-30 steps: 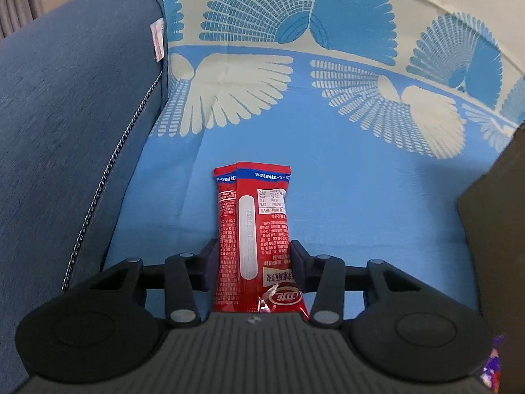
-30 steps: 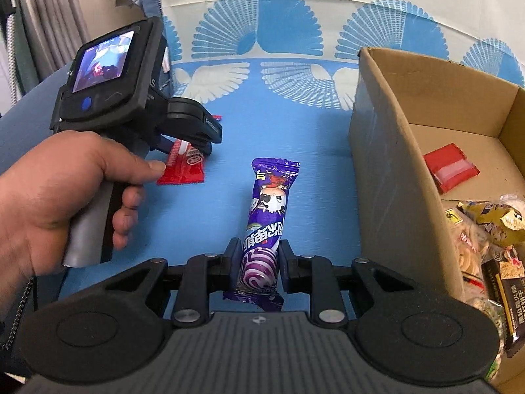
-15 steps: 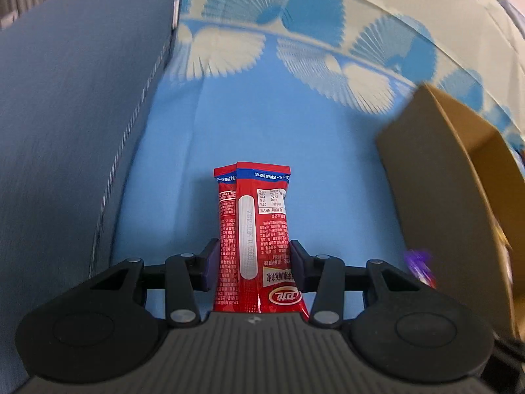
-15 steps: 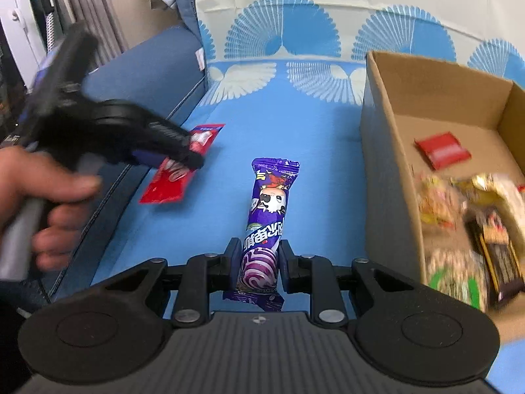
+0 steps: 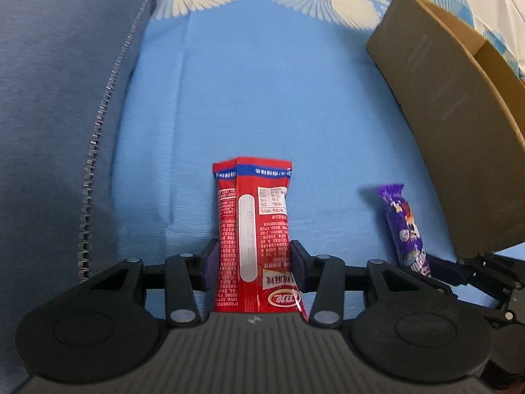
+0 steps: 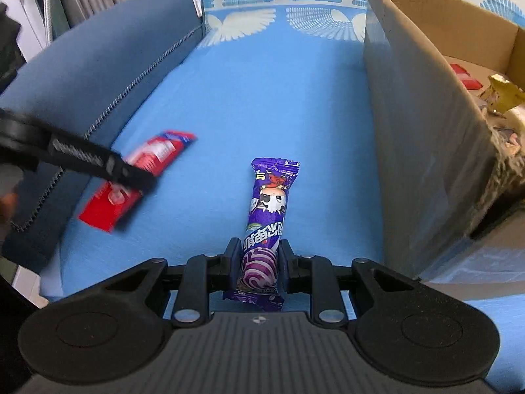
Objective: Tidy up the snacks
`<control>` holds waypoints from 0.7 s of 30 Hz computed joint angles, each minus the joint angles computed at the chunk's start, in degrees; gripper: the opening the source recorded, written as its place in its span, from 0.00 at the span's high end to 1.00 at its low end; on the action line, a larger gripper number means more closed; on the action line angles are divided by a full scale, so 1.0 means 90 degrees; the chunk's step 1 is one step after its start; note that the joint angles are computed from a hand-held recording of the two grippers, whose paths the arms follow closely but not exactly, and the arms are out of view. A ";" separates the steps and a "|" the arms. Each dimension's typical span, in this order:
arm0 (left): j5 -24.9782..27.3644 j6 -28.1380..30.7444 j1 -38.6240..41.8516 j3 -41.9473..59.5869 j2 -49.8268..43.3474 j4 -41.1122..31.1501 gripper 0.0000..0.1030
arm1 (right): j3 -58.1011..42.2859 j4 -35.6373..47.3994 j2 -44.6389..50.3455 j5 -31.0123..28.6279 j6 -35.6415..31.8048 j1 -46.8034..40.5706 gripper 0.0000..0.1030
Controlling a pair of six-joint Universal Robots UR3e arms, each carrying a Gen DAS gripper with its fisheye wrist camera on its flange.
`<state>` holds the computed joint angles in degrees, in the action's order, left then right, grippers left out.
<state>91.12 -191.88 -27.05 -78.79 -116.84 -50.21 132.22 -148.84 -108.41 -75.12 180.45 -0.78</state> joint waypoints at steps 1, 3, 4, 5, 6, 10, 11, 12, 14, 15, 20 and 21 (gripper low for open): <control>-0.0024 0.0004 -0.0021 0.0073 -0.0063 -0.0026 0.51 | -0.0101 0.0026 0.0048 -0.0071 -0.0021 0.0060 0.76; 0.0005 0.0025 -0.0064 0.0237 -0.0181 -0.0061 0.50 | -0.0182 0.0073 0.0033 -0.0181 -0.0066 0.0145 0.75; 0.0007 0.0015 -0.0081 0.0319 -0.0234 -0.0087 0.50 | -0.0258 0.0138 0.0029 -0.0213 -0.0084 0.0186 0.75; -0.0001 0.0001 -0.0087 0.0332 -0.0246 -0.0083 0.48 | -0.0253 0.0112 0.0040 -0.0221 -0.0131 0.0203 0.75; 0.0000 -0.0019 -0.0091 0.0334 -0.0255 -0.0069 0.44 | -0.0263 0.0121 0.0038 -0.0208 -0.0175 0.0204 0.75; -0.0034 -0.0061 -0.0052 0.0251 -0.0205 -0.0018 0.35 | -0.0296 0.0266 -0.0065 -0.0127 -0.0049 0.0171 0.75; -0.0015 -0.0072 -0.0068 0.0282 -0.0223 -0.0030 0.27 | -0.0267 0.0350 -0.0168 -0.0076 -0.0080 0.0088 0.74; 0.0030 -0.0070 -0.0094 0.0318 -0.0247 -0.0030 0.24 | -0.0226 0.0396 -0.0243 -0.0020 -0.0099 0.0014 0.73; 0.0044 -0.0039 -0.0117 0.0413 -0.0314 -0.0071 0.24 | -0.0195 0.0399 -0.0276 0.0016 -0.0077 -0.0026 0.69; 0.0039 -0.0026 -0.0133 0.0476 -0.0361 -0.0107 0.24 | -0.0147 0.0422 -0.0337 0.0060 -0.0130 -0.0104 0.68; 0.0187 0.0011 -0.0229 0.0619 -0.0458 -0.0266 0.22 | -0.0185 0.0361 -0.0241 0.0087 -0.0105 -0.0120 0.65; 0.0202 0.0007 -0.0233 0.0645 -0.0476 -0.0278 0.22 | -0.0185 0.0345 -0.0230 0.0081 -0.0102 -0.0116 0.65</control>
<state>92.94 -191.82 -29.15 -72.99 -121.12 -52.71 130.55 -145.73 -110.48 -74.38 179.54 -1.82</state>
